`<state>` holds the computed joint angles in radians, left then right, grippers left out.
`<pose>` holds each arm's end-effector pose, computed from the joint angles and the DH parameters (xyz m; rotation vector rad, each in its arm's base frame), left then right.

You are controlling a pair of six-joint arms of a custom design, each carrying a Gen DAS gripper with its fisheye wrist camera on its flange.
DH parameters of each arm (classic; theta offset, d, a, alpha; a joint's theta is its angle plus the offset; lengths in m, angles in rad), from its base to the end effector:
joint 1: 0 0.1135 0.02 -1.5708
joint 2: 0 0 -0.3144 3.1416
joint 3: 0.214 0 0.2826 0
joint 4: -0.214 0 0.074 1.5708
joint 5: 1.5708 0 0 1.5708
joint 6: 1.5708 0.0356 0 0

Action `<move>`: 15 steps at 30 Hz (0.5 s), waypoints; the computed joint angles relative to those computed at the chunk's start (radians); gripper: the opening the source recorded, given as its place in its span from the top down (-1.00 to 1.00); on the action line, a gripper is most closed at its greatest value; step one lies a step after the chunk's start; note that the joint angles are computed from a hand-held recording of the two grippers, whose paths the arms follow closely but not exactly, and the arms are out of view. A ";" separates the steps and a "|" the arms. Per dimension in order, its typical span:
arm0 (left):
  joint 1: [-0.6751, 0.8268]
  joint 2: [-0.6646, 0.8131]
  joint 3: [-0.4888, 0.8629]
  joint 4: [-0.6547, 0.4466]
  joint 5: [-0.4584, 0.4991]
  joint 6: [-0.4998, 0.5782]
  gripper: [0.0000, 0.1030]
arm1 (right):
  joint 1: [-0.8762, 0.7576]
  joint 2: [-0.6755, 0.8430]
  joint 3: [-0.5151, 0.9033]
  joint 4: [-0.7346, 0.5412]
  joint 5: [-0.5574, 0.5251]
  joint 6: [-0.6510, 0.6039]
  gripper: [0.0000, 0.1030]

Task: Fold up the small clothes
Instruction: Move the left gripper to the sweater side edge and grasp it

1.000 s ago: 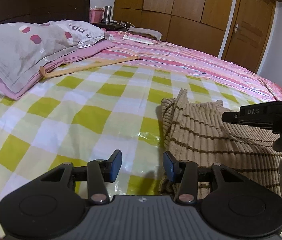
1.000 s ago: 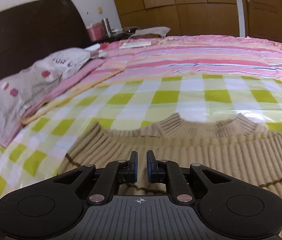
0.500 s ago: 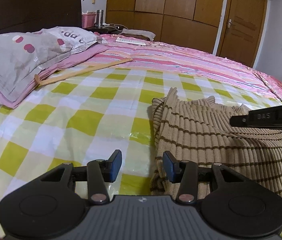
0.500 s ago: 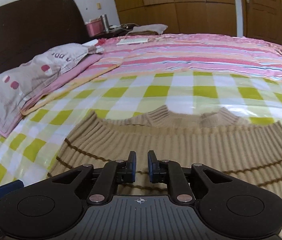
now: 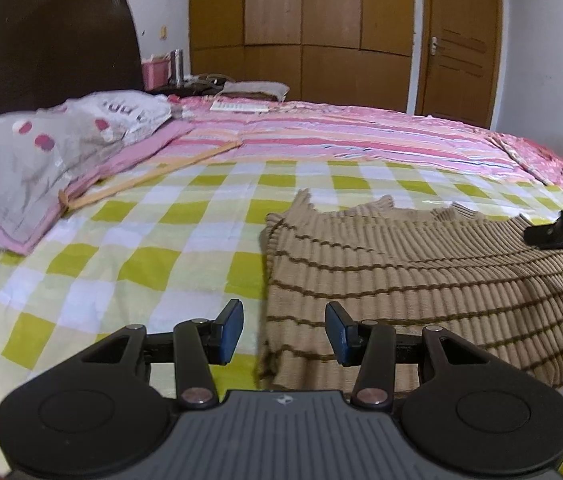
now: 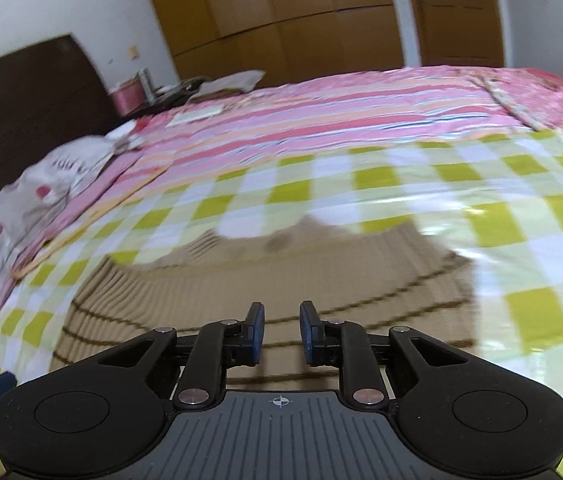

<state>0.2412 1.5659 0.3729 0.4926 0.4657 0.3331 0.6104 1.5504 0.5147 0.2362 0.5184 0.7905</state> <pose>0.2534 0.0459 0.1252 0.3401 2.1656 -0.2087 0.2389 0.1456 0.1457 0.4403 2.2028 0.1316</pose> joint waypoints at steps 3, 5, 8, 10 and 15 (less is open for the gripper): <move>-0.037 -0.045 -0.024 -0.003 -0.019 -0.009 0.03 | -0.033 -0.102 -0.086 0.005 -0.006 0.009 0.60; -0.069 -0.078 -0.036 -0.019 -0.032 -0.021 0.03 | -0.061 -0.151 -0.130 0.002 -0.031 0.009 0.58; -0.118 -0.139 -0.072 -0.033 -0.046 -0.034 0.03 | -0.095 -0.214 -0.192 0.000 -0.047 0.015 0.56; -0.160 -0.176 -0.098 -0.035 -0.060 -0.031 0.03 | -0.120 -0.261 -0.234 0.009 -0.062 0.020 0.52; -0.335 -0.245 -0.166 -0.006 -0.144 -0.037 0.03 | -0.203 -0.378 -0.336 0.038 -0.132 0.025 0.40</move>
<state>-0.0937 1.3204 0.2066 0.4869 0.3219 0.2961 0.4076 1.1721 0.1787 0.2741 0.3862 0.8153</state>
